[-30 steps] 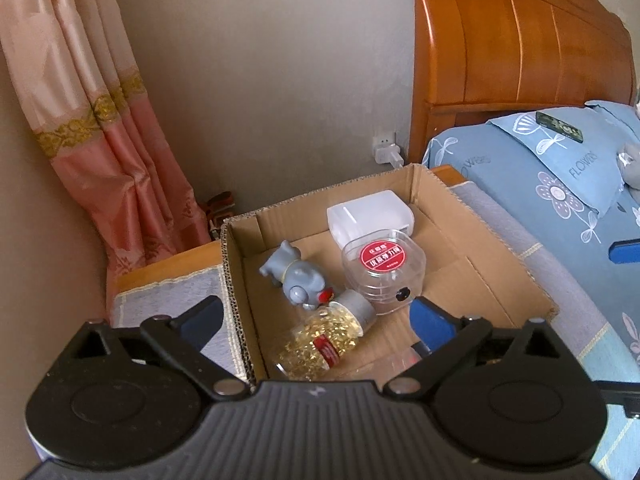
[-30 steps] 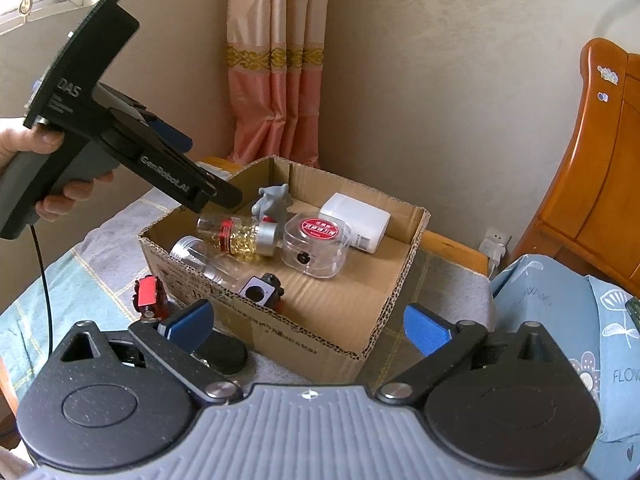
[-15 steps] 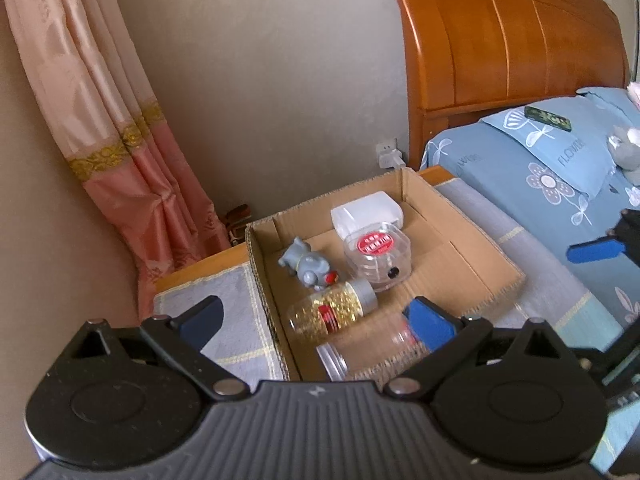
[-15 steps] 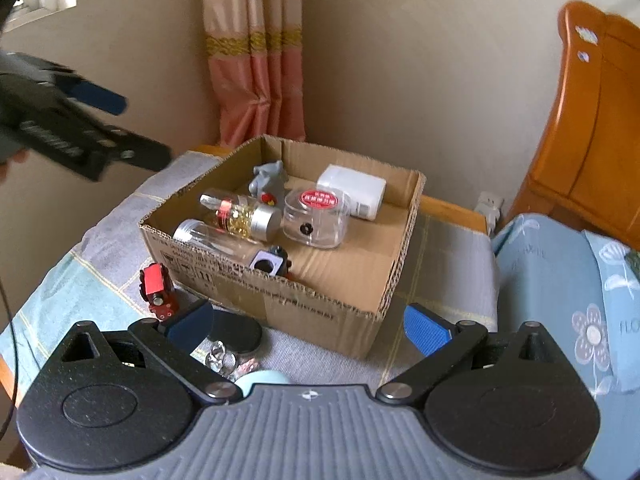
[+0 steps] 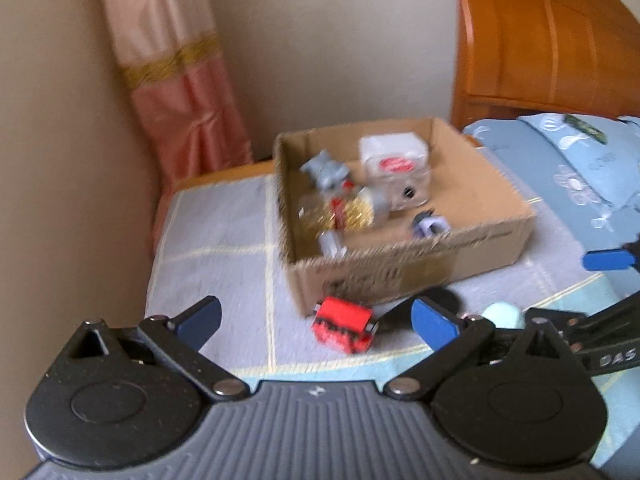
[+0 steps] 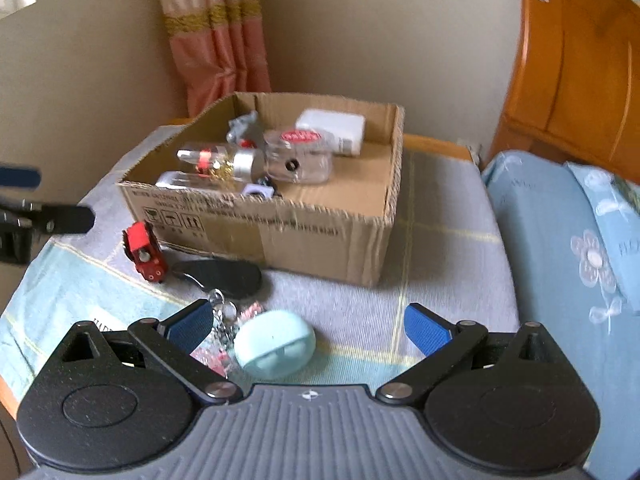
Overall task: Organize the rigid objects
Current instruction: 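Lower the capsule bottle and black toy robot into the box and release both, then withdraw both tools from the box toward the red toy robot and mint-green case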
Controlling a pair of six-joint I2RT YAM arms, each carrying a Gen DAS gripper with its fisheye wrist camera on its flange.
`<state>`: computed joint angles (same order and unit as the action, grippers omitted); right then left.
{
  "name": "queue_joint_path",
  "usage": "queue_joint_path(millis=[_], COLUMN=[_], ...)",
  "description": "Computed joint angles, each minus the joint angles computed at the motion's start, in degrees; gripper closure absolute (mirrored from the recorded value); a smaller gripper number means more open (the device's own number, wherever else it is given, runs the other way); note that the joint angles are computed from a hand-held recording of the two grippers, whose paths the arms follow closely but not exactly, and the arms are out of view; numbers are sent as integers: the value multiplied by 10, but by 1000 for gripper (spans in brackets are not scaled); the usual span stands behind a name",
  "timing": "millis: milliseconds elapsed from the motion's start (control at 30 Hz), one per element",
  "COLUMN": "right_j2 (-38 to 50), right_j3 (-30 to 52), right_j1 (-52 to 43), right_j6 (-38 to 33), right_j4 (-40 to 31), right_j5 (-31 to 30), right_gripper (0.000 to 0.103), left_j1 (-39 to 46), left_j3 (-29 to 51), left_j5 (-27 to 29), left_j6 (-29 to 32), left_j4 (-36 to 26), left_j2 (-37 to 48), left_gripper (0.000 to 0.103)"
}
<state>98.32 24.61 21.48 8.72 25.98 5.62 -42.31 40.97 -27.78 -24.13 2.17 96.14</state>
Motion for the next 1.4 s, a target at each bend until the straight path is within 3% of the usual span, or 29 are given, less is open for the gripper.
queue_joint_path(millis=[300, 667, 967, 1100, 1200, 1400], right_j2=[89, 181, 173, 173, 184, 206], right_j3=[26, 91, 65, 68, 47, 7], right_j1=[-25, -2, -60, -84, -68, -83], right_j6=[46, 38, 9, -17, -70, -109], right_j4=[34, 20, 42, 20, 67, 162], right_j5=[-34, -5, -31, -47, -28, -66], right_gripper=[0, 0, 0, 0, 0, 0], left_j1=[-22, 4, 10, 13, 16, 19], left_j3=[-64, -61, -63, -66, -66, -69], left_j5=[-34, 3, 20, 29, 36, 42], left_j6=[-64, -62, -64, -66, -69, -65], left_j4=[124, 159, 179, 190, 195, 215], left_j2=[51, 86, 99, 104, 111, 126], left_gripper=[2, 2, 2, 2, 2, 2])
